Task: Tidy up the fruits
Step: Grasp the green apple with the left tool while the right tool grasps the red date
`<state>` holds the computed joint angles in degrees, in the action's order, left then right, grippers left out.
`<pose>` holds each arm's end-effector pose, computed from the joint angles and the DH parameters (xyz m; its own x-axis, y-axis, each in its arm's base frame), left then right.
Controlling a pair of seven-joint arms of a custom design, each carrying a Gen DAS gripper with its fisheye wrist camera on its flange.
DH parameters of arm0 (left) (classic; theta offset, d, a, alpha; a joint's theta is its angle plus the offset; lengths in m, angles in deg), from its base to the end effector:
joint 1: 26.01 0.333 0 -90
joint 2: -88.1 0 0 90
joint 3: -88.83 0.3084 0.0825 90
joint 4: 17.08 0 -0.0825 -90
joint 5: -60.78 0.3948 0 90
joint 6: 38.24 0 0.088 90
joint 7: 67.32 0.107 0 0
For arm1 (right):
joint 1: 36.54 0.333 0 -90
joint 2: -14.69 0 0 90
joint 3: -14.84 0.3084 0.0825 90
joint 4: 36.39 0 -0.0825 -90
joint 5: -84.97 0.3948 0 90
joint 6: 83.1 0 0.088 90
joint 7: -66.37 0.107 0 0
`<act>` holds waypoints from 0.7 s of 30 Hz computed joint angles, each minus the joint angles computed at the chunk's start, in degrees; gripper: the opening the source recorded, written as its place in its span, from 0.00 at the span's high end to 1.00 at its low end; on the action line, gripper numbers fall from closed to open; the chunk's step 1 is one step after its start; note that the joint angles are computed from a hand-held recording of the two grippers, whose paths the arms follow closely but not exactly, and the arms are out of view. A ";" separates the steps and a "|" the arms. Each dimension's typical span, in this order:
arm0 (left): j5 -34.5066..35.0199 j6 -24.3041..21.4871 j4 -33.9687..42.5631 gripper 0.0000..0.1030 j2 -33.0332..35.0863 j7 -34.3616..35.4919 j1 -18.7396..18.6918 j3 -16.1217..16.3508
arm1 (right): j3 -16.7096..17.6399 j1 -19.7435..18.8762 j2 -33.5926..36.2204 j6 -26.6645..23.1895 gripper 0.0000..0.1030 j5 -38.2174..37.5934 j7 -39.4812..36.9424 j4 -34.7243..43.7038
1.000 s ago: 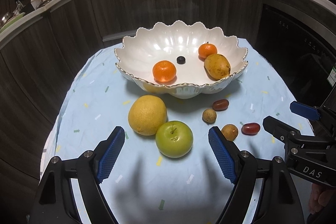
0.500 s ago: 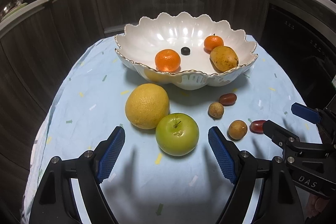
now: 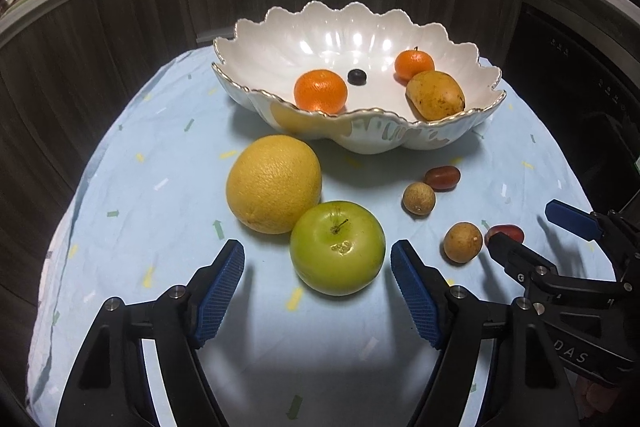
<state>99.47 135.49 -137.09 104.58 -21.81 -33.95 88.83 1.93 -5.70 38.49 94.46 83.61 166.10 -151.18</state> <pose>0.6085 -0.1327 0.3324 -0.0146 -0.9998 0.0118 -0.7797 0.0040 -0.6262 0.6227 0.2151 0.3185 0.2166 -0.9763 -0.0023 -0.7504 -0.1650 -0.6401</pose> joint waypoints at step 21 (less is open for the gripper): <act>-14.19 -2.84 2.47 0.54 2.77 13.74 4.08 -6.07 | 1.82 -1.24 1.95 -0.47 0.59 0.32 -1.22 2.10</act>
